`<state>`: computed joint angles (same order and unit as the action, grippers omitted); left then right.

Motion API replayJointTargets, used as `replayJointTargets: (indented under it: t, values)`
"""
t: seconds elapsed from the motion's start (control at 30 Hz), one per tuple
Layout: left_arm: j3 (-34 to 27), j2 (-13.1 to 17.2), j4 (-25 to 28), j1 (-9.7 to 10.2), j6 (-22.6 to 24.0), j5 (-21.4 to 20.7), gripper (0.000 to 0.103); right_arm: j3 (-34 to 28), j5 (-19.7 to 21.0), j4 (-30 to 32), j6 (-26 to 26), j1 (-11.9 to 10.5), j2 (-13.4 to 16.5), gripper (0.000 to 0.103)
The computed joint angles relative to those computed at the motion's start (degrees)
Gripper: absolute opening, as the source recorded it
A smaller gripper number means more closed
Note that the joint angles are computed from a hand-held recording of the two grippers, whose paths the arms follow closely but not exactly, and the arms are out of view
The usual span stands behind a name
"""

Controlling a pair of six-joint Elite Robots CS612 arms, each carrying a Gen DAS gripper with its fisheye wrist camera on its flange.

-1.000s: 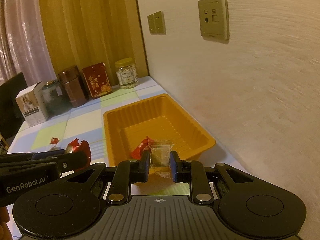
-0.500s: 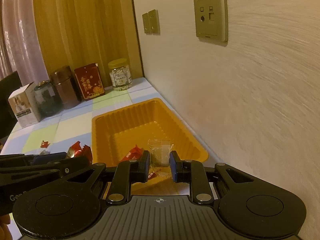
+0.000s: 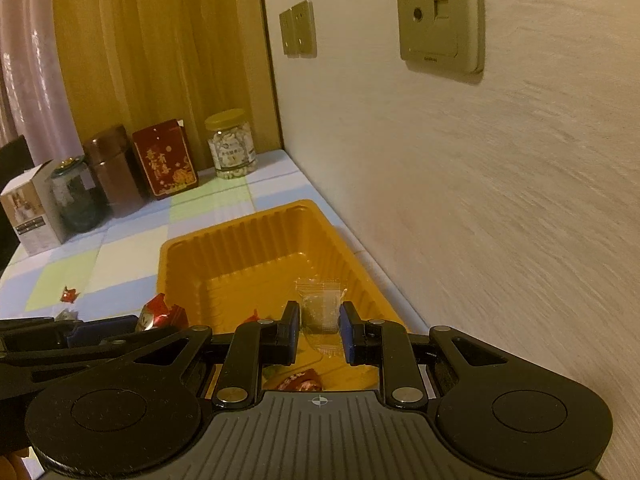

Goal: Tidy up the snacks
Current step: 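Carry both held snacks over the orange tray and open both tools, then lift both open tools from the tray back toward the snack pile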

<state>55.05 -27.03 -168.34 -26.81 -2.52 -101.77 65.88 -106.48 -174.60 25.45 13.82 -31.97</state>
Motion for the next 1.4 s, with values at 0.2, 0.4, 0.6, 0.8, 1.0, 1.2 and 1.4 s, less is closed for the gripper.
replayJointTargets:
  t: [0.2,0.4,0.6,0.8,1.0,1.2,1.4]
  values:
    - [-3.3,1.9,2.3,0.15,-0.2,-0.8,0.035,-0.6,0.6,0.7,0.5,-0.2,0.5,0.022]
    - [-2.8,1.9,1.8,0.41,-0.5,0.4,0.037,-0.5,0.9,1.1,0.9,-0.4,0.5,0.022]
    - [0.6,0.3,1.2,0.83,-2.0,2.7,0.037,-0.6,1.5,0.9,1.3,-0.4,0.6,0.022]
    - [2.7,-0.6,0.1,1.07,-2.5,3.6,0.037,-1.7,3.4,0.4,1.0,-0.3,1.3,0.022]
    - [4.1,-1.3,-1.3,1.19,-3.5,5.0,0.043,-2.9,8.1,-0.9,2.8,-1.0,2.2,0.022]
    - [6.2,-2.5,-2.4,1.44,-4.4,6.4,0.048,-1.7,7.5,-3.0,5.2,-1.2,1.6,0.057]
    - [9.6,-4.5,-4.0,1.74,-6.1,7.2,0.050,1.1,6.3,-2.9,7.5,-0.8,-0.2,0.057]
